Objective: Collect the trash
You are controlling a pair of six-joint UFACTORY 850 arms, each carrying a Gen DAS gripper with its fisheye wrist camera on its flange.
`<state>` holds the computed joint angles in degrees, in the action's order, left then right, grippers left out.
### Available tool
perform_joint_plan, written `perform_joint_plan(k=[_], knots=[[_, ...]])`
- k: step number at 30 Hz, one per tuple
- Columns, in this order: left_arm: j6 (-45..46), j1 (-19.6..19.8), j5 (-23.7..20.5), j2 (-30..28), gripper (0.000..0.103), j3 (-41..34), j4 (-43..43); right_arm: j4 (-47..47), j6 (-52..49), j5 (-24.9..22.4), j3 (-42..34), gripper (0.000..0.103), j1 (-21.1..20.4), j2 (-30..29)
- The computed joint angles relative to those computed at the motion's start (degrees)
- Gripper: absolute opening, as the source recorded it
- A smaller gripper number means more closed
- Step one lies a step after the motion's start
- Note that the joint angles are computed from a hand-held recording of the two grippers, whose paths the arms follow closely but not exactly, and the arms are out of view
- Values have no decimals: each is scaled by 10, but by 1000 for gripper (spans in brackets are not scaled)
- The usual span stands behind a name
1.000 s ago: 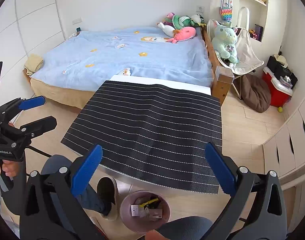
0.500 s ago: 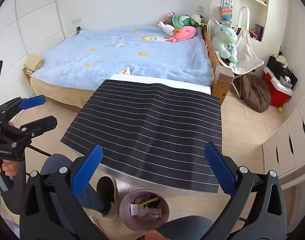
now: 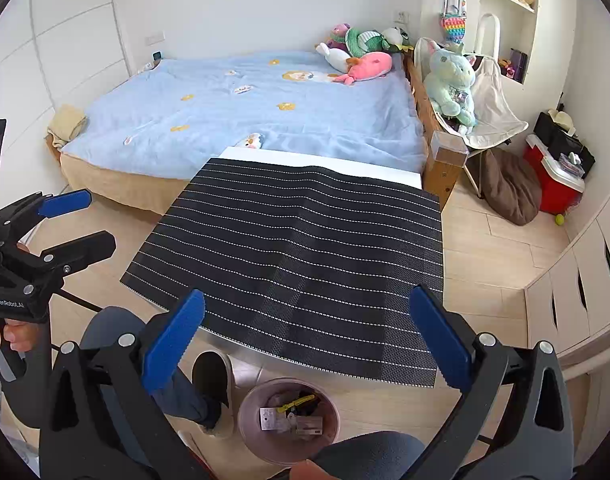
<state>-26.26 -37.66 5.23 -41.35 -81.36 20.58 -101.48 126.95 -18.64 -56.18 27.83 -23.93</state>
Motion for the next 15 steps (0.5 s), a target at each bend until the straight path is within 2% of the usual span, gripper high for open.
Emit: perform_joint_plan(k=[7,9,13,15], knots=[[-11,0,1,0,97,0,13,3,-3,0,-1,100,0,0],[28,-3,2,1,97,4,-26,3,-2,-1,0,100,0,0],[175,-11,5,2,97,9,-168,4,-4,-3,4,100,1,3],[183,-11,5,1,97,8,-174,1,1,-7,10,100,2,8]])
